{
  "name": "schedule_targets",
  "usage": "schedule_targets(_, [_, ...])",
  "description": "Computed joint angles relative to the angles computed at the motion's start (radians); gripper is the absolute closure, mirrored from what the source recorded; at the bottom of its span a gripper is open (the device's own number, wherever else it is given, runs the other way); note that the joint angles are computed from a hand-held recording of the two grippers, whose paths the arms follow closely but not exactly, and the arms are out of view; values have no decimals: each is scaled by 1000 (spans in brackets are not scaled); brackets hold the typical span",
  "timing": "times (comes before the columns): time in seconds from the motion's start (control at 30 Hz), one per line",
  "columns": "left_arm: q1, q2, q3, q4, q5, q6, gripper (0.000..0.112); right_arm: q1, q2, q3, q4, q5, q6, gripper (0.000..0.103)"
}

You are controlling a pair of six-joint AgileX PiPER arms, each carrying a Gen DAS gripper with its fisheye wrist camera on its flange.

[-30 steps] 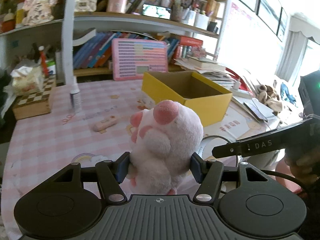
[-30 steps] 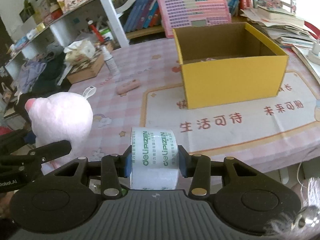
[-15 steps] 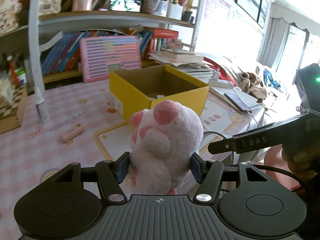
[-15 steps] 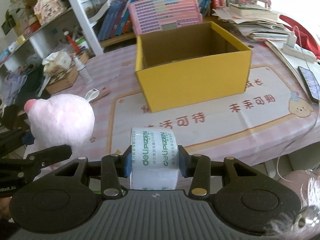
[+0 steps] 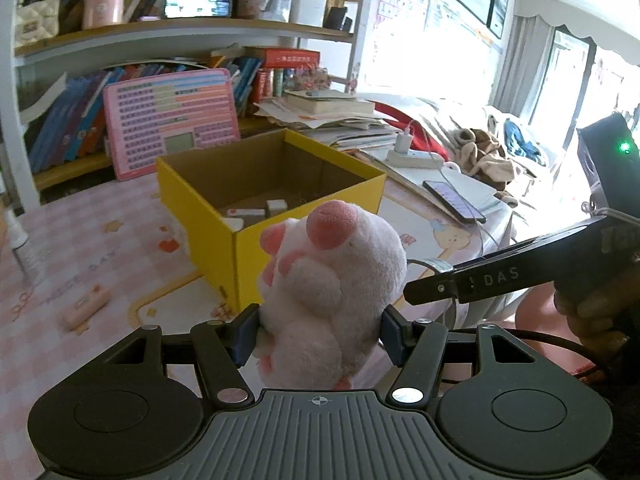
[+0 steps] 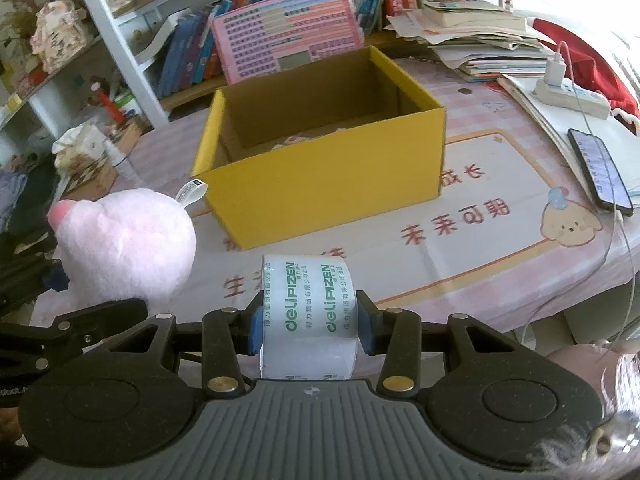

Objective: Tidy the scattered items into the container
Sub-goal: 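Move the held tape roll and pink plush over the yellow box with both tools, then open the right gripper to drop the tape roll while the left gripper releases the plush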

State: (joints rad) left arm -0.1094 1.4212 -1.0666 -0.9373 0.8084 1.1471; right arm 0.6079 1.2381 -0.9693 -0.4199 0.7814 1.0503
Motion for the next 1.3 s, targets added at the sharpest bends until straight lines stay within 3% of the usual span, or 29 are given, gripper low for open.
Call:
schedule_targets(0.23, [-126, 77, -67, -4, -102, -62, 51, -193, -6, 8, 134, -66, -243, 62])
schedule_targets(0.47, [-185, 158, -194, -70, -214, -95, 51, -392, 31, -72, 291, -200, -557, 62])
schedule_targets(0.63, [-235, 249, -338, 64, -325, -237, 51, -512, 156, -214, 518, -274, -919, 62])
schedule_targets(0.73, [-252, 336, -462, 229, -344, -404, 51, -554, 261, -314, 682, -283, -1148, 62])
schedule_targets(0.87, [-276, 477, -644, 525, -296, -671, 50, -571, 437, -490, 775, -240, -1351, 62])
schedule_targets(0.97, [-288, 588, -786, 685, -224, -782, 50, -577, 591, -659, 815, -154, -1462, 62])
schedule_targets(1.13, [-297, 738, -1009, 811, -77, -879, 50, -572, 826, -968, 750, 39, -1529, 62])
schedule_targets(1.3, [-316, 899, -1282, 897, 83, -937, 48, -570, 1013, -1250, 684, 202, -1487, 62])
